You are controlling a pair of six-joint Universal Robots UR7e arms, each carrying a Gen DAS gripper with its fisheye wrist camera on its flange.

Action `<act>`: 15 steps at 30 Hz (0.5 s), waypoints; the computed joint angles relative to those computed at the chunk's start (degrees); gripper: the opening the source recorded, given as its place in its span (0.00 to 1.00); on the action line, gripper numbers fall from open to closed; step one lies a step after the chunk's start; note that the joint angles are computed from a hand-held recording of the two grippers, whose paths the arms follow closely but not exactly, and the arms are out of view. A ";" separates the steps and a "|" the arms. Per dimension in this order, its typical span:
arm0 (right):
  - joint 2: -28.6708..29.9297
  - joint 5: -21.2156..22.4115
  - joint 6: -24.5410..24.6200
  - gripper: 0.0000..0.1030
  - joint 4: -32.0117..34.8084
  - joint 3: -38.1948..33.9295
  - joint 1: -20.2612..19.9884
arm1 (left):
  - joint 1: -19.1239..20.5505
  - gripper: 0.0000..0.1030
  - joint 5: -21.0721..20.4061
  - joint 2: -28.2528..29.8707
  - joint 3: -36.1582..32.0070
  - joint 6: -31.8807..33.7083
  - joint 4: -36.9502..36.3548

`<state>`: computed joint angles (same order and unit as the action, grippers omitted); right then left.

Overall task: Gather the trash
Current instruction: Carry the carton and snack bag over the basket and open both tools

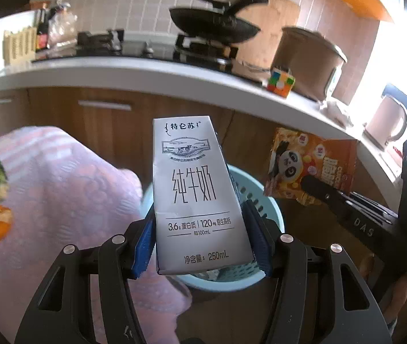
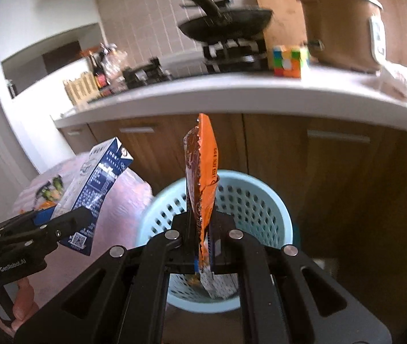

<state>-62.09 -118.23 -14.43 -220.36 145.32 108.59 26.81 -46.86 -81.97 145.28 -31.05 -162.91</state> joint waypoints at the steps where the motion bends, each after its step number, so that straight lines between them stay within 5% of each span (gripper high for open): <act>1: 0.16 -0.04 0.61 0.03 1.02 -0.08 -0.65 | 0.99 0.54 -0.99 1.57 -0.44 0.55 -0.92; 12: 1.57 1.29 3.67 0.05 6.90 -0.75 -5.95 | 5.60 0.55 -3.34 8.98 -3.62 3.53 -1.85; 15: 0.83 3.04 4.64 0.20 8.80 -0.94 -7.16 | 5.09 0.61 -1.24 9.55 -3.59 2.87 -1.21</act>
